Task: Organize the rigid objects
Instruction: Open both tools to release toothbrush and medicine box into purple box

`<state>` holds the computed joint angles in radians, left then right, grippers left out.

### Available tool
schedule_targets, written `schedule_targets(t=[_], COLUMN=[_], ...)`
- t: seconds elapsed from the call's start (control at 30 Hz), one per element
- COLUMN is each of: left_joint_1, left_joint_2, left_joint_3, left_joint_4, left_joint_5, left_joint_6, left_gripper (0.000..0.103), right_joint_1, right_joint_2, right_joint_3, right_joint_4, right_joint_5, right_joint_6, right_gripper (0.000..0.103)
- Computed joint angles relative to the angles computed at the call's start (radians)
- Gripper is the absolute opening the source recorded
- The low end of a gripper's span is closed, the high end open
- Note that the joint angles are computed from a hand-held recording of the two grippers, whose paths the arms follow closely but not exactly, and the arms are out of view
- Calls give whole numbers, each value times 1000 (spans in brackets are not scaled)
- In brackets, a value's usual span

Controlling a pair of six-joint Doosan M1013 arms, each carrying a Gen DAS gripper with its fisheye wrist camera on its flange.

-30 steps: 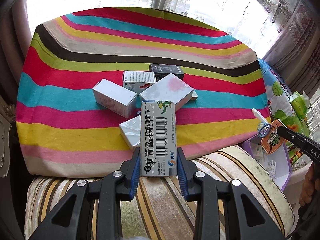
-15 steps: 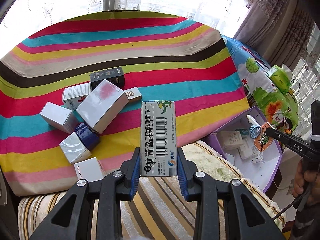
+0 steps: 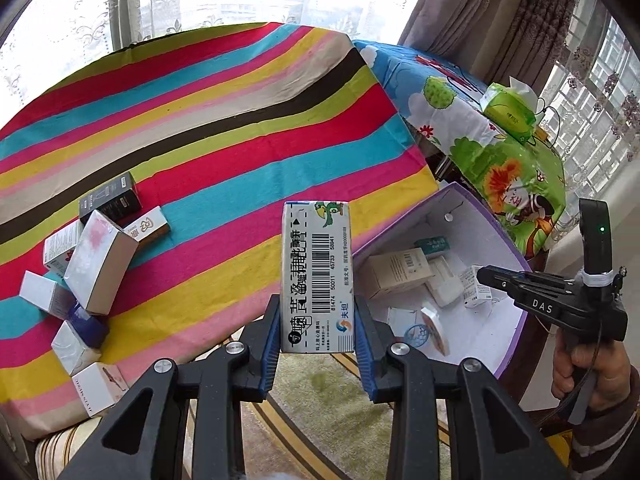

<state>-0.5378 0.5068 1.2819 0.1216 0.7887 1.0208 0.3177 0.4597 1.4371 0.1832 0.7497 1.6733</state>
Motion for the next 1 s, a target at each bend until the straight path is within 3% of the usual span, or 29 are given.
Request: schedule_targets(t=[0.07, 0.13, 0.23, 0.83, 1.0], left_joint_1=[-6, -11, -17, -26, -22], left_joint_2=[14, 29, 49, 114, 136], left_joint_3=[-22, -43, -72, -172, -198], left_joint_4=[-17, -33, -54, -108, -101], left_joint_5=[9, 20, 40, 102, 133], left_joint_6=[29, 55, 85, 150, 133], left_gripper=[34, 34, 34, 35, 54], right_joint_1=[-3, -8, -10, -22, -28], right_joint_2=[-1, -4, -7, -4, -4], right_joint_3=[2, 7, 13, 25, 27], right_joint_4=[-10, -7, -5, 18, 24], right_joint_5=[-2, -14, -27, -31, -30], right_joint_6=[12, 15, 15, -19, -22], right_gripper=[21, 40, 52, 62, 63])
